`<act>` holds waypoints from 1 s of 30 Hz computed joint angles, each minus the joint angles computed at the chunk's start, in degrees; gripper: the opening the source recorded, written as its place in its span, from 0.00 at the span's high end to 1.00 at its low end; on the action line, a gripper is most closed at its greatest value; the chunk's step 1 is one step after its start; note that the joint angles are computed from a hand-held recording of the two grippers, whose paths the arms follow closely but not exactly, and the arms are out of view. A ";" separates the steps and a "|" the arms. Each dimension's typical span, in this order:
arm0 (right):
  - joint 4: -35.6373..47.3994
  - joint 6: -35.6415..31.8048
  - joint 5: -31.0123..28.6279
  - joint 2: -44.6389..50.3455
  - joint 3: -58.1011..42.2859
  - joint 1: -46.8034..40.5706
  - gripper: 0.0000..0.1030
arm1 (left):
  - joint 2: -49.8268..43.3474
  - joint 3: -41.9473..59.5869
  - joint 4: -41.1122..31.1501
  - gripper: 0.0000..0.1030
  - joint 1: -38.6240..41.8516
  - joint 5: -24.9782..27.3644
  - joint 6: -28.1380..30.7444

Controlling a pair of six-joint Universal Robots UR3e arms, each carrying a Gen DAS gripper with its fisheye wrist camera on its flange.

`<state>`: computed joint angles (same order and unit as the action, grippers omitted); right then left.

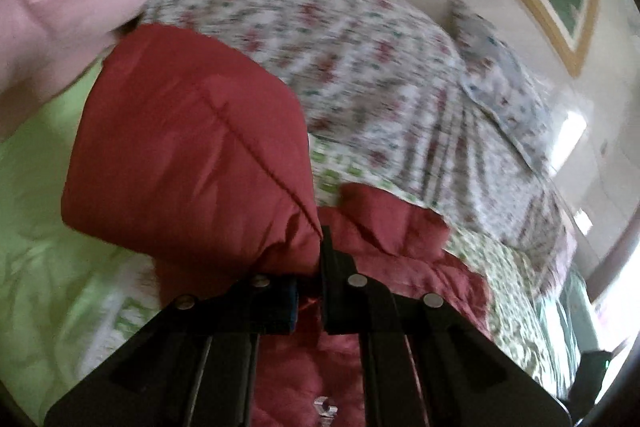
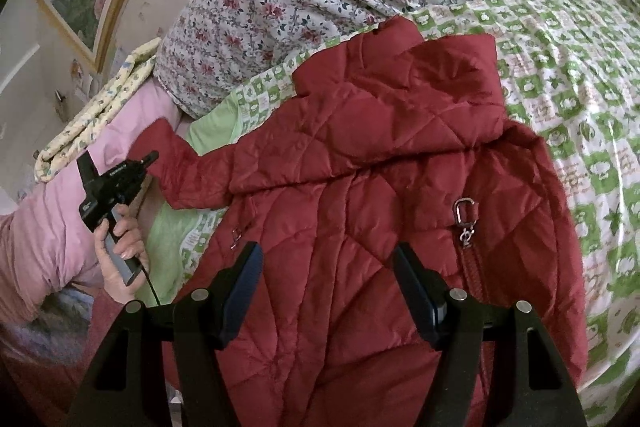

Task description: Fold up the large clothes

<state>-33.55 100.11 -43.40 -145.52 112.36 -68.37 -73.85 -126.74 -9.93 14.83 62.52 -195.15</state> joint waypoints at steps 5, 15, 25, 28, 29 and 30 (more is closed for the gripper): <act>-6.60 3.77 1.78 3.45 0.09 2.36 0.32 | -8.08 7.50 2.87 0.95 -13.05 7.61 0.21; -20.88 12.69 5.05 12.14 2.01 7.56 0.32 | -26.59 24.34 1.57 0.95 -31.25 18.93 1.24; -40.84 26.32 10.34 22.68 4.16 14.49 0.32 | -43.72 40.72 -1.36 0.95 -40.56 22.37 2.02; -47.82 31.06 12.04 27.27 4.81 16.95 0.32 | -47.92 45.15 -3.49 0.95 -41.60 21.82 2.49; -50.95 33.32 12.49 29.04 5.10 17.87 0.32 | -49.12 46.31 -4.01 0.95 -42.04 21.96 2.64; -54.21 35.69 12.85 30.87 5.36 18.78 0.32 | -50.45 47.66 -4.76 0.95 -42.39 21.84 2.97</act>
